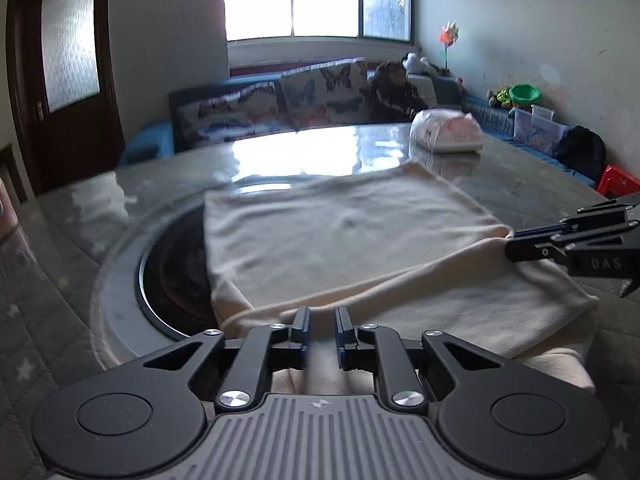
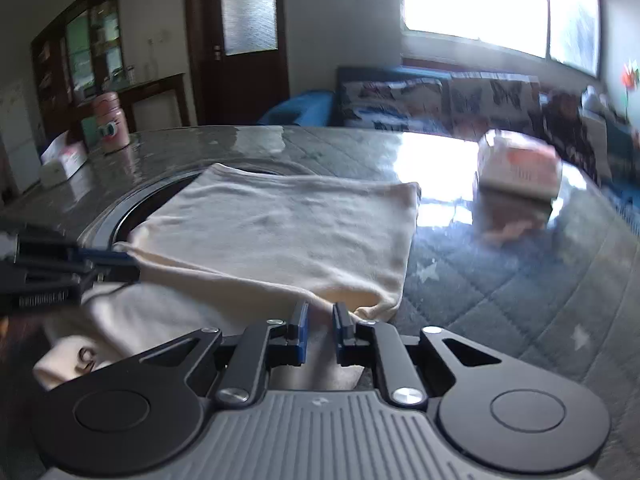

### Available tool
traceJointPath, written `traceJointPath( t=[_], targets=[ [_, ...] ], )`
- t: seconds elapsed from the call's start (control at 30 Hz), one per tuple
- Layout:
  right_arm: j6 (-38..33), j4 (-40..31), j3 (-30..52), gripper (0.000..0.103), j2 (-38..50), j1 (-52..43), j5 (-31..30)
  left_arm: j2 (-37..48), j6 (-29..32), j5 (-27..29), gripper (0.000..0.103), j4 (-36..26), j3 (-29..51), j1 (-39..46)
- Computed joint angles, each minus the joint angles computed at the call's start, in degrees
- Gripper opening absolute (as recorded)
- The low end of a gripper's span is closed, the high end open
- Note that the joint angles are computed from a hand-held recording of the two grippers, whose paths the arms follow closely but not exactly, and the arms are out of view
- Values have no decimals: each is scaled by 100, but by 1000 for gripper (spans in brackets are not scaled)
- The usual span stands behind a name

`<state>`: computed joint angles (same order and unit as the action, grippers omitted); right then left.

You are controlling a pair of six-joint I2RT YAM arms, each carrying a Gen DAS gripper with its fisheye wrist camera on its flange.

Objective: Fold clothes

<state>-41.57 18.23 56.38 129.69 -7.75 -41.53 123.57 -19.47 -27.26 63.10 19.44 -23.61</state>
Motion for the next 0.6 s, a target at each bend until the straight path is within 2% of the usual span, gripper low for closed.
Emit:
traceJointPath(
  t=[0.13, 0.23, 0.27, 0.37, 0.47, 0.6],
  targets=[
    [-765, -443, -326, 15, -328, -211, -296, -56, 54, -101, 17, 269, -310, -267],
    [-1281, -664, -554, 22, -436, -359, -387, 178, -22, -171, 19, 355, -375, -436],
    [-1345, -632, -607, 24, -436, -363, -321, 328, 6, -296, 21, 583, -421, -534],
    [-1550, -434, -848, 24, -488, -398, -187, 160, -27, -526, 29, 396, -475, -742],
    [-1747, -354, -1085, 25, -673, -490, -408, -47, 27, -635, 32, 445, -647, -961],
    [-1793, -256, -1100, 28, -541, -359, -225, -66, 48, -741, 33, 224, -652, -1206]
  ],
)
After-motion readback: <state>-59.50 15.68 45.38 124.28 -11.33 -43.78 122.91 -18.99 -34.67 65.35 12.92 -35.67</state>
